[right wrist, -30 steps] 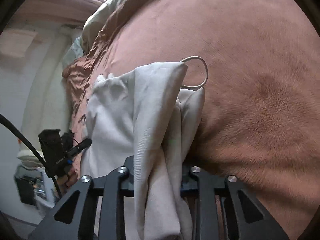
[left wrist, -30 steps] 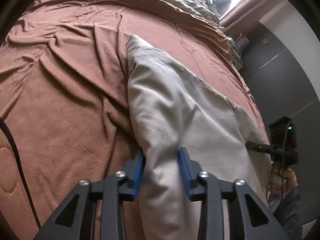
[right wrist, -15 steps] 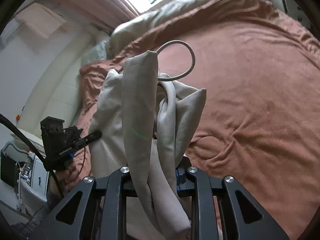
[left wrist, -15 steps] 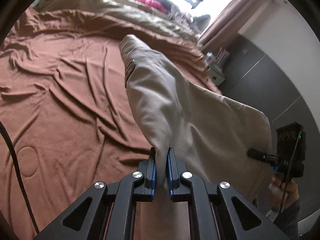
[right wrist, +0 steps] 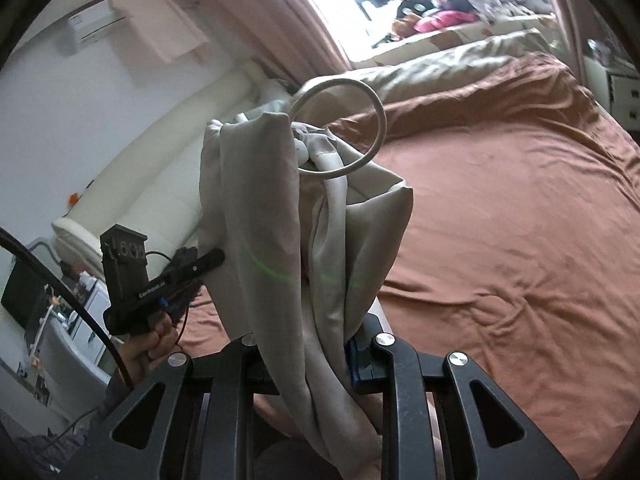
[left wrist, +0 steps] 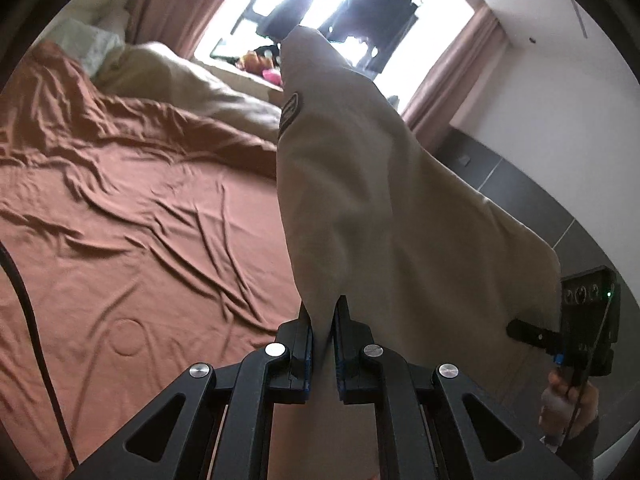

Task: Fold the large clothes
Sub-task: 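Lift the bag with both tools and carry it toward the headboard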

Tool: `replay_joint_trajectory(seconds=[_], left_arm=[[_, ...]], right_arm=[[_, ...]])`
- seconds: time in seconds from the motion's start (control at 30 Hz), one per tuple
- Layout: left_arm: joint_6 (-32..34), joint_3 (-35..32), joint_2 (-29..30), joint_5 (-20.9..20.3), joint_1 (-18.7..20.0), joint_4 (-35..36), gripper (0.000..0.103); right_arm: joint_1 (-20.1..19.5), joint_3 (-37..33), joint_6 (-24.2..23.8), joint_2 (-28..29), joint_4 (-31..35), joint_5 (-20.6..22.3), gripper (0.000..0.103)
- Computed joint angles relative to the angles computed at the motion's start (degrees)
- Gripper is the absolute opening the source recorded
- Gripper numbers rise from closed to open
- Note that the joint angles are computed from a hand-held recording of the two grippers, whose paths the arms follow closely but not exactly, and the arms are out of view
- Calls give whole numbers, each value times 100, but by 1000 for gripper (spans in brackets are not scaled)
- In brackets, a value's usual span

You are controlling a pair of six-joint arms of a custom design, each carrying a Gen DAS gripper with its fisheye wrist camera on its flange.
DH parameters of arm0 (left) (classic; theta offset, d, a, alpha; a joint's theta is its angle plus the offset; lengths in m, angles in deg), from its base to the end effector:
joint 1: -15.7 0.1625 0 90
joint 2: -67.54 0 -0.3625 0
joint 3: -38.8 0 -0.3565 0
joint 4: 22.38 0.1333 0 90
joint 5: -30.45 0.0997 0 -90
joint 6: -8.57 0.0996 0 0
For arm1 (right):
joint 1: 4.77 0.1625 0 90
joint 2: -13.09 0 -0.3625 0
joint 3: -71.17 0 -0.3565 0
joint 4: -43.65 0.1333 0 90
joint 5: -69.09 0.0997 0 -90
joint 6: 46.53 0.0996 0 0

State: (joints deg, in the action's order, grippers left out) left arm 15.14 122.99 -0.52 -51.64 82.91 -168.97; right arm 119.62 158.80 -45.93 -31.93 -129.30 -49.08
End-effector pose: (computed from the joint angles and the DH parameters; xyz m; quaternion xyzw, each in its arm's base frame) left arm -0.1038 -0.6265 0.3893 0.2141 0.9116 -0.3506 0.0154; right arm 0.4391 -0.4888 0.1752 0.1843 -0.8955 0.3876 0.1173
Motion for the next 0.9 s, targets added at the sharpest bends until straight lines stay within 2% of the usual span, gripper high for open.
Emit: replay_joint_trajectory(seconds=[0.13, 0.33, 0.6, 0.73, 0.9], left_arm=[[60, 62, -424, 240, -75, 37, 8], [160, -68, -906, 422, -37, 152, 8], [239, -582, -1300, 487, 299, 478, 8], [401, -1034, -1409, 579, 491, 713, 7], [597, -1734, -1388, 666, 793, 934, 7]], right_arm=[[160, -382, -138, 300, 82, 88, 19], [154, -1104, -394, 896, 113, 368, 19], [108, -2531, -743, 1914, 654, 929, 19], [77, -3545, -885, 2531, 1170, 1234, 19], [41, -5933, -958, 3901, 2423, 1685, 19]])
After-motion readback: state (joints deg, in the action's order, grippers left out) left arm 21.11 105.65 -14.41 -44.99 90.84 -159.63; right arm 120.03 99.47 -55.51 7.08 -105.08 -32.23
